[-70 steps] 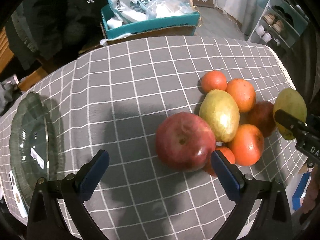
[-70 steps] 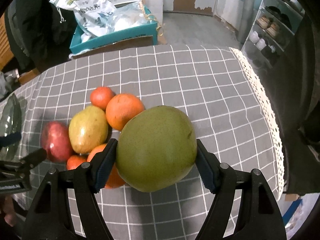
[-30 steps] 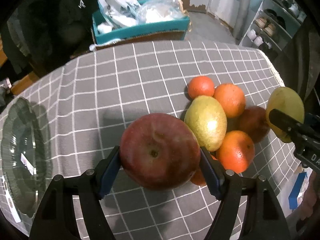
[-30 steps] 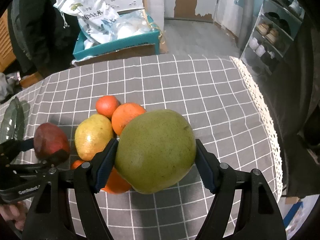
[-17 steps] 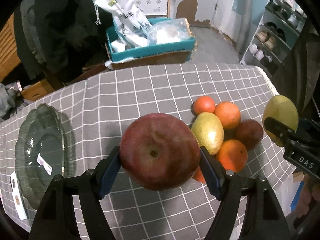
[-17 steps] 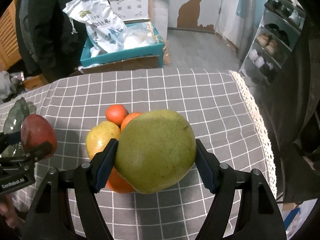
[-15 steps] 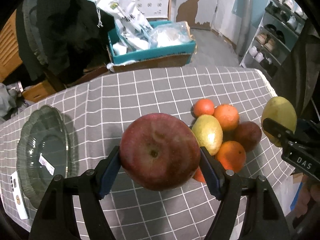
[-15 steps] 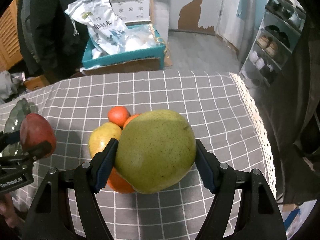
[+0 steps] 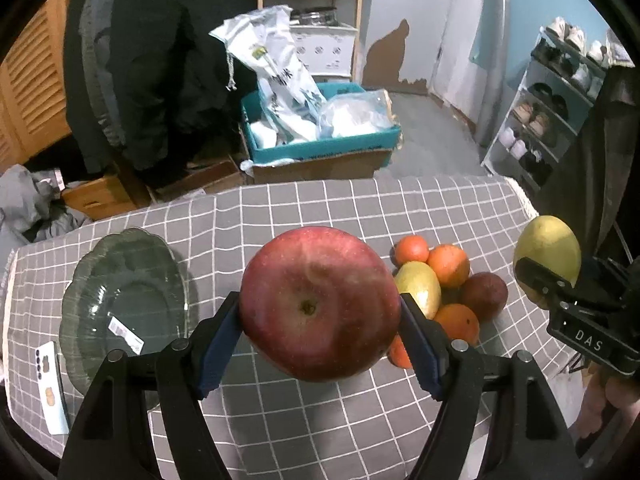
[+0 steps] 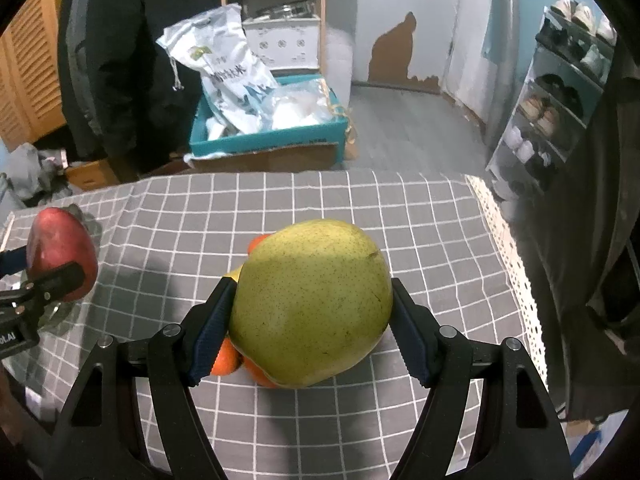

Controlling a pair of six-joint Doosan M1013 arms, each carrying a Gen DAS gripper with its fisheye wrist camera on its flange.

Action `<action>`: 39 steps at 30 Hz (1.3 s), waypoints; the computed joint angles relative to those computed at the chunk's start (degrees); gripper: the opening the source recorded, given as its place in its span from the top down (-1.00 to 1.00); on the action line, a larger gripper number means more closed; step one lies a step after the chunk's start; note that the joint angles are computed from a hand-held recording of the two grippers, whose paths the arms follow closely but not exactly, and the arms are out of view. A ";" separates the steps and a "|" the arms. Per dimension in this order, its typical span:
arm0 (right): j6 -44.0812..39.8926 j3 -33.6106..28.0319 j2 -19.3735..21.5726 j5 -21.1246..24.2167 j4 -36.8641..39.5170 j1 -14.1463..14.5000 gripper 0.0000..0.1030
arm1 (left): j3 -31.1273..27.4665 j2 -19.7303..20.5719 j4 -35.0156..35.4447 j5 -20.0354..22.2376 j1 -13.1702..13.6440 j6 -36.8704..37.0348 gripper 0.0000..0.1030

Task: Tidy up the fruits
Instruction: 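Close the left tool on the large red apple and lift it, then carry the apple and pomelo in both tools over the green bowl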

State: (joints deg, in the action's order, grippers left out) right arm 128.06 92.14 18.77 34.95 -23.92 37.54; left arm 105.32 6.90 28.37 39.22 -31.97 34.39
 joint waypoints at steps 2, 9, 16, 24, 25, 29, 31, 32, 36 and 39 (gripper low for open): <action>0.21 0.01 -0.29 -0.39 -0.49 0.26 -0.45 | 0.39 -0.52 0.91 -0.07 -0.01 -1.09 -0.50; 0.40 -0.48 -0.71 -1.33 -1.27 1.15 -0.45 | 1.27 -1.99 3.70 0.18 0.22 -3.77 -0.50; -0.27 -1.80 -0.41 -1.72 -1.38 2.10 -0.45 | 2.38 -3.69 7.77 1.06 0.14 -7.54 -0.50; -2.62 -3.86 0.76 -1.86 -0.24 3.29 -0.45 | 3.71 -5.23 9.72 1.84 1.08 -9.94 -0.50; -3.02 -4.12 0.91 -1.87 0.06 3.46 -0.45 | 3.90 -5.40 10.05 1.94 1.25 -10.36 -0.50; -5.00 -5.77 1.92 -1.84 1.44 4.17 -0.45 | 4.60 -6.19 10.46 2.03 2.13 -11.30 -0.50; -6.09 -6.65 2.47 -1.83 2.21 4.56 -0.45 | 5.13 -6.69 10.63 2.04 2.59 -11.83 -0.50; -6.77 -7.15 2.78 -1.87 2.67 4.79 -0.45 | 5.35 -6.90 10.63 2.17 2.84 -12.05 -0.50; -9.19 -9.19 4.13 -1.69 4.31 5.65 -0.45 | 6.41 -7.81 10.78 2.55 3.83 -13.18 -0.50; -11.20 -10.70 5.18 -1.62 5.87 6.37 -0.45 | 7.27 -8.55 10.88 2.83 4.71 -14.03 -0.50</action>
State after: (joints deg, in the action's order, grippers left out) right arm 116.86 81.44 23.95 33.33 -18.05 43.91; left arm 112.58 -1.65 39.25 42.05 -27.25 20.37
